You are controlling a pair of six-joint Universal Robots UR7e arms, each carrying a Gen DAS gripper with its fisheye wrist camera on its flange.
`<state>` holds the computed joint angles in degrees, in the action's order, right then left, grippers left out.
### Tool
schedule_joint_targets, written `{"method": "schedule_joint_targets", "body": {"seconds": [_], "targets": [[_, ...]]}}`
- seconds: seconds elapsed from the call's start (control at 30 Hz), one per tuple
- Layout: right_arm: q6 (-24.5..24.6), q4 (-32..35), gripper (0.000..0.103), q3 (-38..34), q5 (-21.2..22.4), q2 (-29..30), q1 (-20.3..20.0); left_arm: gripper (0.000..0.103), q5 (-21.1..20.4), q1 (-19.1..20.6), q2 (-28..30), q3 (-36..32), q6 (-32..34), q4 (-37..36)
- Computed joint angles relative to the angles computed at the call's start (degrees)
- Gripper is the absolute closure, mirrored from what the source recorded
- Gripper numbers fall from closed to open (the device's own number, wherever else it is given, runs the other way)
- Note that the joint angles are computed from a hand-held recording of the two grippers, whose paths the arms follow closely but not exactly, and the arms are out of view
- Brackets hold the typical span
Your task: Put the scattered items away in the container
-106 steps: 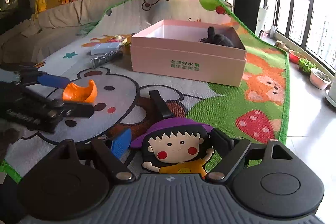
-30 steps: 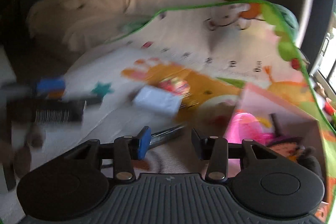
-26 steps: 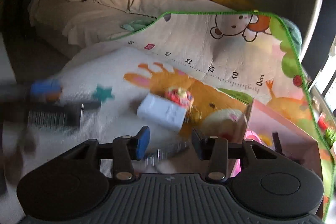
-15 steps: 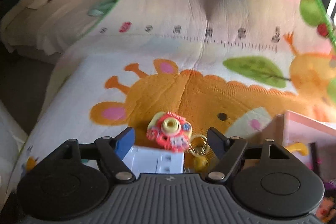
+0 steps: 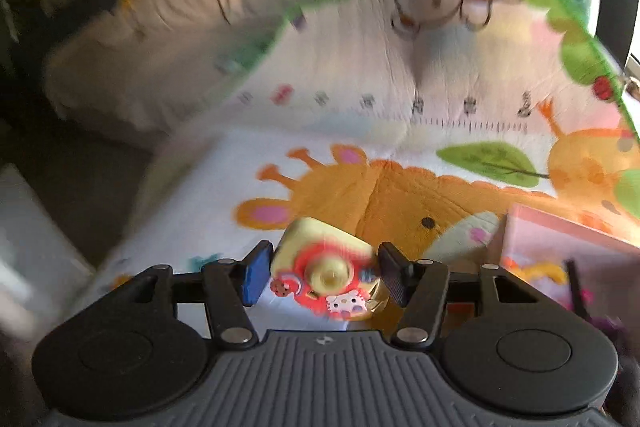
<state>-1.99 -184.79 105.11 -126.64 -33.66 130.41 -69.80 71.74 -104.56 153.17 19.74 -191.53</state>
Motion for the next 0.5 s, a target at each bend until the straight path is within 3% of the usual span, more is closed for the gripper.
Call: {"method": "schedule_joint_targets", "body": {"seconds": [0.07,0.23,0.37,0.5], "targets": [[0.6,-4.3,0.045,6.7,0.2,-4.4,2.0,0.000,0.0,-0.5,0.1,0.4,1.0,-0.4],[5.2,-11.4,0.045,20.8,-5.2,-11.7,5.6,0.000,2.2,-5.1,-0.8,2.8,5.7,-0.5],[15.7,-12.1,0.045,30.0,-6.7,-16.1,3.7,0.000,3.7,-9.8,-2.4,5.2,7.7,3.2],[20.3,-21.0,0.045,36.7,-6.2,-15.6,-0.2,0.000,7.8,-14.1,-1.3,7.1,6.3,4.2]]}}
